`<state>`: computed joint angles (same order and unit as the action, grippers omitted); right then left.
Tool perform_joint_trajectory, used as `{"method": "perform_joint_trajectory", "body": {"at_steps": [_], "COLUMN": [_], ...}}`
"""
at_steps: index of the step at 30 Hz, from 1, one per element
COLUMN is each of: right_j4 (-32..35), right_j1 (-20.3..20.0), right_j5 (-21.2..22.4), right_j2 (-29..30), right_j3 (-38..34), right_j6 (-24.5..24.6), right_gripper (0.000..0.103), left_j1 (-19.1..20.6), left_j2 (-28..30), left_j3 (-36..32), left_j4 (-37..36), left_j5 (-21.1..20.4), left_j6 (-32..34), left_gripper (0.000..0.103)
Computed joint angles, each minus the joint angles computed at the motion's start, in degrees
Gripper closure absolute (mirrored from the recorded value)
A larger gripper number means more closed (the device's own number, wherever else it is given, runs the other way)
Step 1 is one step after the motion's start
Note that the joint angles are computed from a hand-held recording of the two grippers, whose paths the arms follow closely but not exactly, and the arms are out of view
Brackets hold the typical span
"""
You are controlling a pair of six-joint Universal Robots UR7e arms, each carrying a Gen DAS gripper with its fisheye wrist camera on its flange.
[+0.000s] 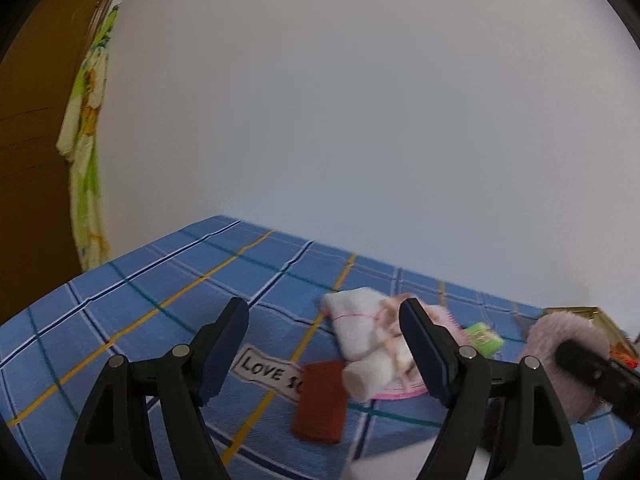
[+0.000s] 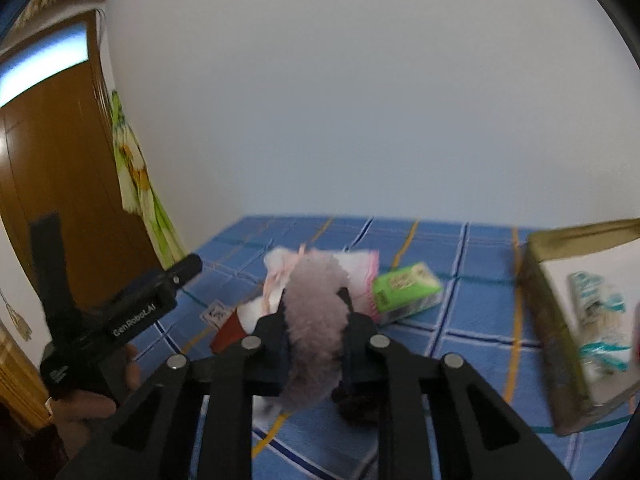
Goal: Organize soft objects
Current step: 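Grasp the white sponge block with the left gripper while the right gripper holds the puff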
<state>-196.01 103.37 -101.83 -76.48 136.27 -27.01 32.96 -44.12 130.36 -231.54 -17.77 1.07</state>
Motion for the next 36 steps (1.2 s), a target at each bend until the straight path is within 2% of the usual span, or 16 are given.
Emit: {"method": "perform_joint_trajectory", "body": {"at_steps": [2, 3, 5, 8, 10, 12, 14, 17, 20, 23, 26, 29, 31, 34, 36], "right_j4": [-2.9, -4.3, -6.0, -5.0, -5.1, -5.3, -5.6, -7.2, -6.8, -7.2, -7.5, -6.5, -6.0, -5.9, -5.6], "right_j1": [0.0, 0.0, -0.1, -0.7, -0.8, -0.7, -0.4, 0.1, -0.1, -0.1, -0.2, -0.3, -0.3, -0.4, -0.7], "right_j5": [-1.2, -2.1, -4.1, -4.9, -5.3, -5.1, -5.0, -6.1, -5.7, -5.7, -5.7, -5.4, -5.3, -4.6, -4.1], "right_j2": [-1.2, -1.8, -2.6, -4.3, -4.7, -4.8, -5.1, -4.8, -5.7, -5.7, -5.3, -6.0, -6.3, -7.1, -7.8], "right_j3": [1.2, 1.8, 2.6, 3.4, 3.5, 3.6, 3.9, 4.4, 4.6, 4.7, 4.7, 4.8, 4.8, 5.1, 5.3], "right_j6": [-1.4, -2.4, -4.4, -4.4, -4.4, -4.3, -4.8, -6.8, -6.8, -6.3, -6.1, -5.8, -5.9, -6.4, -6.5], "right_gripper": [0.084, 0.084, 0.083, 0.083, 0.083, 0.083, 0.083, 0.083, 0.082, 0.082, 0.082, 0.082, 0.082, 0.082, 0.081], "left_j1": [-0.1, 0.1, -0.3, -2.8, -4.5, -4.7, -4.2, -4.4, -4.2, -4.0, -3.1, -3.1, -3.5, -5.1, -5.2], "left_j2": [-1.3, -3.1, -6.0, -9.7, -11.7, -12.4, -12.5, -11.8, -11.7, -10.6, -9.7, -8.8, -9.3, -10.0, -11.0], "left_j3": [1.3, 2.7, 4.7, 6.8, 8.0, 8.8, 8.6, 7.0, 6.2, 4.3, 1.9, -0.3, -1.9, -1.5, -2.1], "left_j4": [1.9, 6.2, 13.5, 28.9, 39.1, 41.8, 43.9, 51.8, 55.0, 60.1, 69.4, 77.3, 85.7, 88.7, 94.8], "left_j5": [-3.4, -6.5, -10.2, -8.9, -7.4, -9.6, -12.9, -12.8, -15.9, -15.2, -13.0, -10.7, -10.1, -8.0, -7.3], "left_j6": [-0.9, -3.3, -6.9, -16.3, -26.4, -30.5, -30.5, -30.0, -30.0, -36.9, -46.3, -52.6, -59.9, -64.3, -69.5], "left_gripper": [0.023, 0.023, 0.023, 0.023, 0.023, 0.023, 0.023, 0.023, 0.023, 0.023, 0.023, 0.023, 0.023, 0.023, 0.023]}}
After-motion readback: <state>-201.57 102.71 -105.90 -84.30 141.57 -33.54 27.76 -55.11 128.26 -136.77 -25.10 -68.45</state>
